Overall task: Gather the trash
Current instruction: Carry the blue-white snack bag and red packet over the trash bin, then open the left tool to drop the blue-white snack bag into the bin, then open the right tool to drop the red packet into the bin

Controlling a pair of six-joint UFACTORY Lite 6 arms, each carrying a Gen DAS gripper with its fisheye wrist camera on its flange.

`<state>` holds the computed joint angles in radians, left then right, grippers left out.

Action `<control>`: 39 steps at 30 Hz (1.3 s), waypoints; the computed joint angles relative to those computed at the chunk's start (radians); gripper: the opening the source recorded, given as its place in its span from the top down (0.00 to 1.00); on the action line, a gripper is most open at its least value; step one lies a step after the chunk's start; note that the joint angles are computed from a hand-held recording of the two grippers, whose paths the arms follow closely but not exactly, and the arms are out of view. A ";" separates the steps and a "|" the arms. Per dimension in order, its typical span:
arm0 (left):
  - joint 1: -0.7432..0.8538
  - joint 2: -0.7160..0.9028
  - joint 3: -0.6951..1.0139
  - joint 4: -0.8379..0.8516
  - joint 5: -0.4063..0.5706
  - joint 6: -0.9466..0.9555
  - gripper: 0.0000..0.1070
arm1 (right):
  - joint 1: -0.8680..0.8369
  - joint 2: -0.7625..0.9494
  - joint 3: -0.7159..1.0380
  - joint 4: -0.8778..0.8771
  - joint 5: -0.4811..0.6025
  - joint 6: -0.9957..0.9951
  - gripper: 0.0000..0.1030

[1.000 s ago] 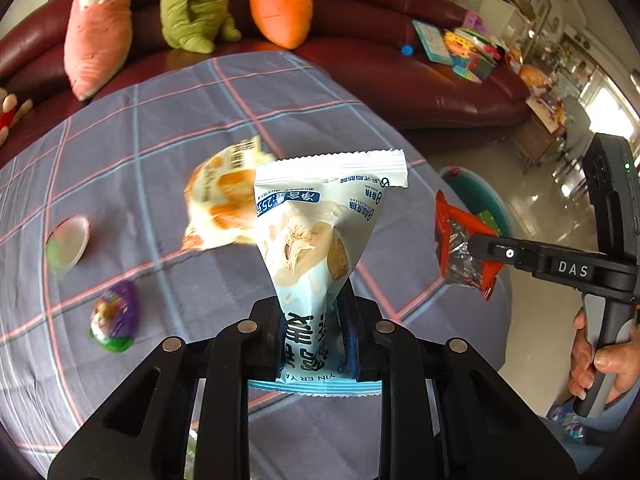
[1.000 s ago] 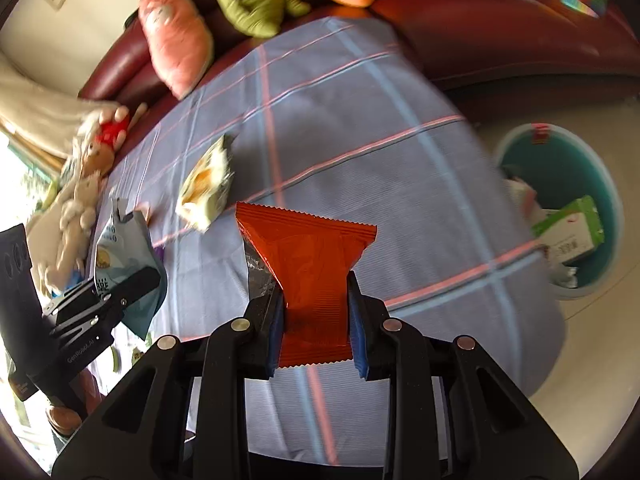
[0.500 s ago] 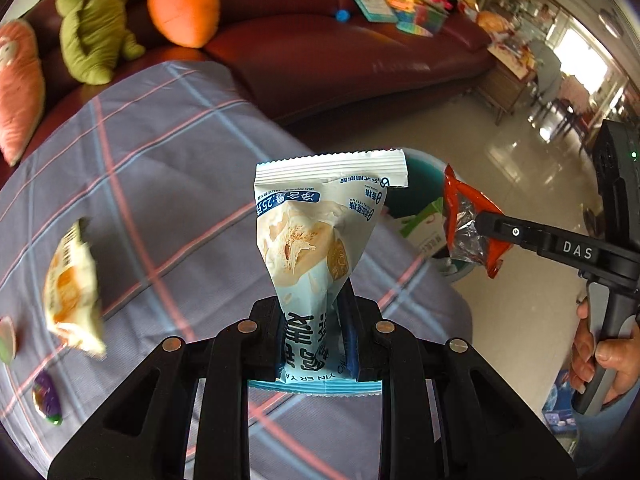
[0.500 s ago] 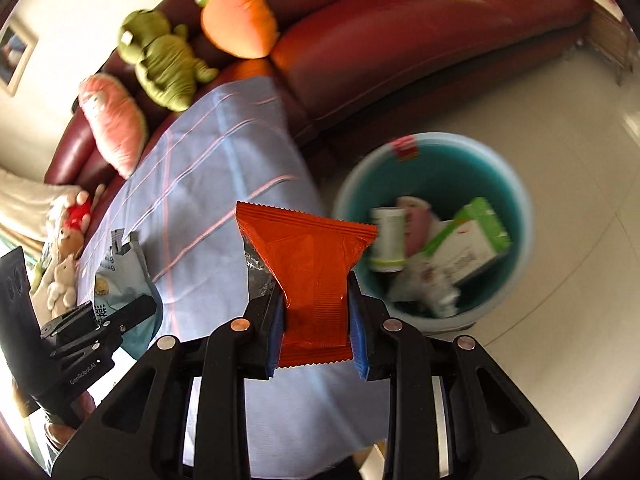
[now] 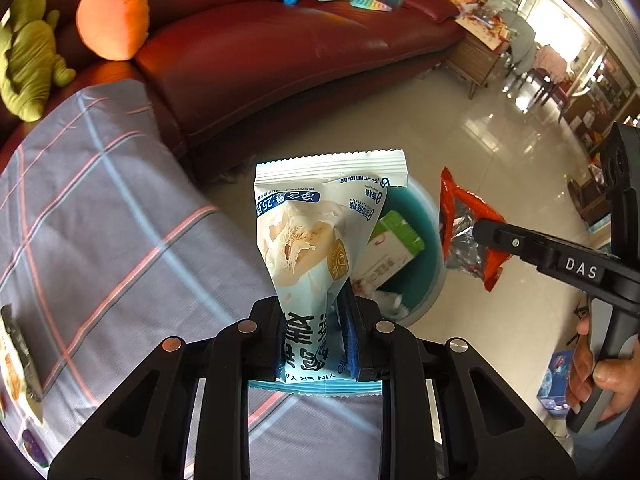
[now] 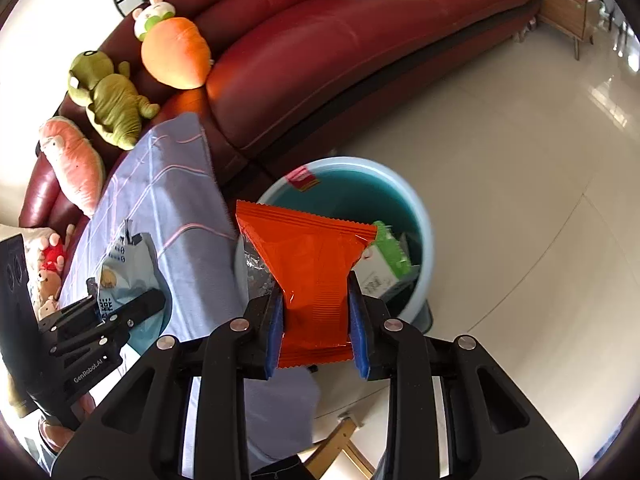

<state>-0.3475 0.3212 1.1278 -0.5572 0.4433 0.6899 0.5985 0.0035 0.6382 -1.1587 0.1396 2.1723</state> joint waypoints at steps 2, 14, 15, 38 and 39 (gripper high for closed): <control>-0.027 0.028 0.024 0.009 -0.006 -0.025 0.78 | -0.017 -0.012 -0.008 0.069 0.000 -0.076 0.74; -0.105 0.147 0.095 0.002 -0.035 -0.059 0.49 | -0.088 -0.024 0.007 0.350 0.005 -0.411 0.74; -0.112 0.146 0.091 0.023 -0.048 -0.080 0.26 | -0.089 -0.021 0.011 0.355 0.003 -0.417 0.74; 0.049 -0.017 -0.117 -0.064 -0.062 0.072 0.10 | -0.026 0.190 0.218 0.458 0.057 -0.528 0.33; 0.054 -0.018 -0.121 -0.071 -0.056 0.082 0.10 | -0.023 0.193 0.219 0.469 0.061 -0.538 0.33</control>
<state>-0.2932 0.3036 1.0069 -0.6283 0.3874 0.7719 0.5754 0.1964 0.8573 -0.6899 0.2009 1.6339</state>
